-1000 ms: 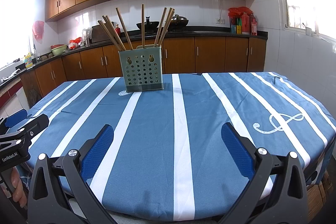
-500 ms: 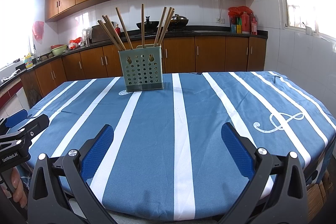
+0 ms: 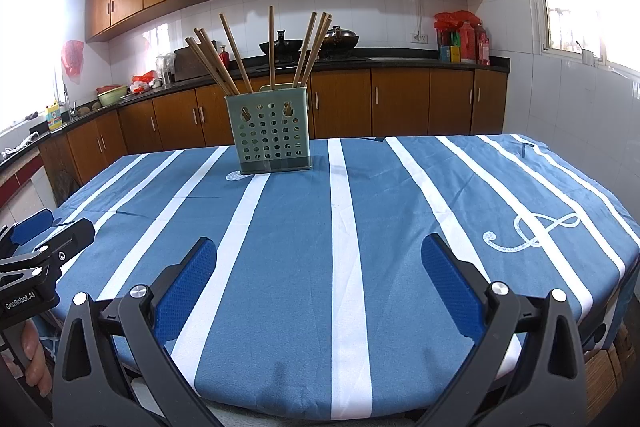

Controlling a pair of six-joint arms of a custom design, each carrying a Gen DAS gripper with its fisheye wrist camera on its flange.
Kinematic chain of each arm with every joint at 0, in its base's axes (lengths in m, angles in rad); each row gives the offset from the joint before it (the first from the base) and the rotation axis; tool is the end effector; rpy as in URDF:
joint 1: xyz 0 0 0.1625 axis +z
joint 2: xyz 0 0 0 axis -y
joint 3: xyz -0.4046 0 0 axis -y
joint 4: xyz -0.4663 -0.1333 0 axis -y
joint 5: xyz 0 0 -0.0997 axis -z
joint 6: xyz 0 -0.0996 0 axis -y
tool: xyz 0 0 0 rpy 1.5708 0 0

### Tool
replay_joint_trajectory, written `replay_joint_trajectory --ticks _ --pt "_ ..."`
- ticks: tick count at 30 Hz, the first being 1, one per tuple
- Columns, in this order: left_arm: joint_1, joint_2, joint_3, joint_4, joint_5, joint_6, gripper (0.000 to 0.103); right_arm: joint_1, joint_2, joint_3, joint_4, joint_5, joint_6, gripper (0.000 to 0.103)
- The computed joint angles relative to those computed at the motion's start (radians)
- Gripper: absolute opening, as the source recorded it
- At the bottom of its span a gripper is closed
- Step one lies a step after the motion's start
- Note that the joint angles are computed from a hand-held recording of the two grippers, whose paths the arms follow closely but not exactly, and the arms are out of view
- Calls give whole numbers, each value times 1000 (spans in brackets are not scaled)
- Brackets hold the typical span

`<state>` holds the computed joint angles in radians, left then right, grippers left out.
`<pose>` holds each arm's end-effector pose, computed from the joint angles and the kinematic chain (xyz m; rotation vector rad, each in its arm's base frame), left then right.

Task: Organize utensils

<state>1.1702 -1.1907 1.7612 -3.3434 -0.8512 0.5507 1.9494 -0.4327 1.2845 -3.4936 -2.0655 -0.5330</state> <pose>-0.0696 -0.6746 0.3524 0.4617 2.0341 -1.3240 0.3753 -0.7108 0.0268 0.6946 -2.1904 1.3001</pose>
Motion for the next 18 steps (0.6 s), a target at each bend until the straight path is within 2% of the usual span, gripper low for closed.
replay_joint_trajectory --ticks 18 --pt "2 -2 9 -2 -1 -6 99 2 6 -1 0 -4 7 101"
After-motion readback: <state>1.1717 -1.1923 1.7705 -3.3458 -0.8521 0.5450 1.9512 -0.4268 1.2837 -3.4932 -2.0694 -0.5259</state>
